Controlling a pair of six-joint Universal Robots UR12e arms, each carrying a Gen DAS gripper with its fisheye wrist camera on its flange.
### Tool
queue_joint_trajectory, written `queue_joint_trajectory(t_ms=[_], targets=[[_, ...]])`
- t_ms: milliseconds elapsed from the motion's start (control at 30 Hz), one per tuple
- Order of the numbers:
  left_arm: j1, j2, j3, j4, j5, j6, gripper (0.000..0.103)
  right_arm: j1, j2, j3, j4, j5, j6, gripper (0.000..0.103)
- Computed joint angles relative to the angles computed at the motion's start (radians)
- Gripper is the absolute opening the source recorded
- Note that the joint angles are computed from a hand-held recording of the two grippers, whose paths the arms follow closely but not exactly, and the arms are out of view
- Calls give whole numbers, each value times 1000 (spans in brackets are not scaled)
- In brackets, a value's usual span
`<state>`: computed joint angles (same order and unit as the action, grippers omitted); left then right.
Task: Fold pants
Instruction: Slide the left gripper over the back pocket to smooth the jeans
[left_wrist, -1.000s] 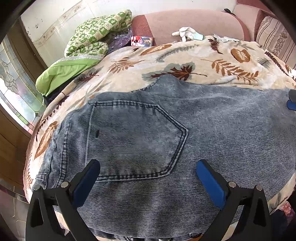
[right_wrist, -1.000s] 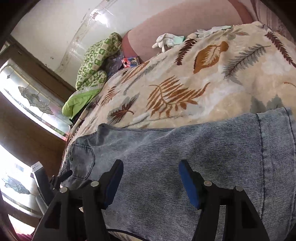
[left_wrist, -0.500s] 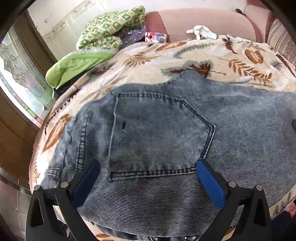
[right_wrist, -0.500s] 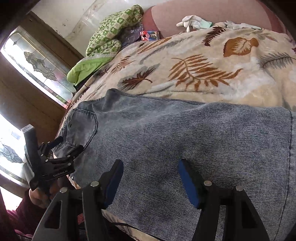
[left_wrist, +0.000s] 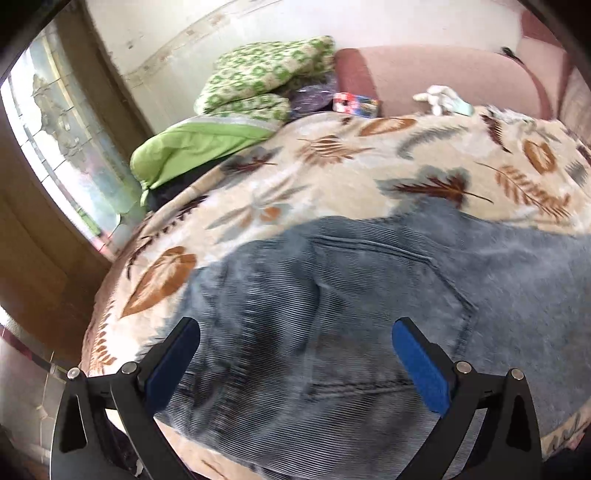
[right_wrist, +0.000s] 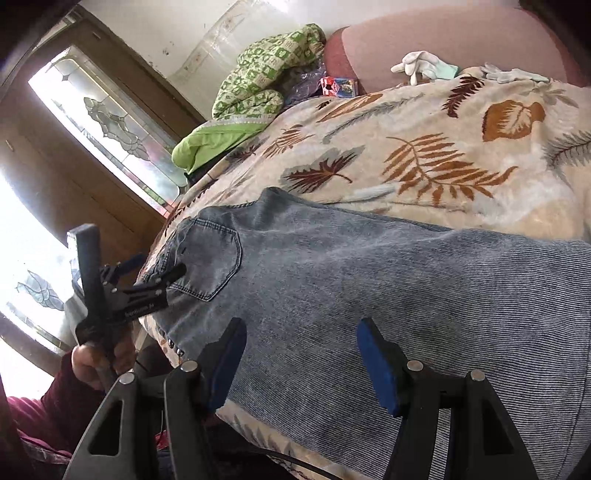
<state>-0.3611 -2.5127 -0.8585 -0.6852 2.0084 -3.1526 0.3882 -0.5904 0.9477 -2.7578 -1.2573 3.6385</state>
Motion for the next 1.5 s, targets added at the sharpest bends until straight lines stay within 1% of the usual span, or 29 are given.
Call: queue_joint_trajectory(t_ms=[133, 200, 300, 333, 533, 633, 700, 800, 900, 967, 1067, 1167, 1267, 1367, 1500], targets=[[23, -15, 50, -119, 20, -119, 103, 8, 14, -33, 53, 27, -48, 66], [32, -23, 62, -163, 33, -158, 103, 10, 22, -50, 98, 38, -70, 66], [38, -32, 75, -221, 24, -188, 103, 16, 36, -87, 195, 20, -95, 66], [38, -35, 77, -233, 21, -189, 103, 17, 39, -91, 202, 17, -100, 66], [40, -32, 60, -219, 12, -183, 103, 12, 32, -71, 167, 40, -77, 66], [37, -25, 52, -197, 25, -184, 103, 10, 18, -39, 105, 24, -62, 66], [29, -21, 47, -160, 43, -160, 103, 6, 11, -19, 55, 34, -36, 66], [18, -10, 29, -87, 22, -107, 103, 1, 3, -1, 17, 23, -3, 66], [5, -7, 25, -48, -28, -43, 103, -4, 4, -3, 25, 30, 27, 66], [-4, -9, 25, -38, -53, -9, 103, -4, 5, -9, 53, 21, 30, 66], [-14, -19, 34, -54, -75, 14, 103, -5, 12, -33, 141, 21, 37, 66], [-18, -31, 45, -94, -80, 13, 103, -12, 12, -25, 123, 49, 57, 66], [-16, -43, 61, -157, -77, -13, 103, -16, 10, -18, 111, 61, 71, 66], [-8, -35, 49, -162, -107, -42, 103, -12, -2, 4, 65, 24, 67, 66], [-9, -33, 48, -160, -97, -34, 103, -16, -13, 45, -67, 15, 105, 66]])
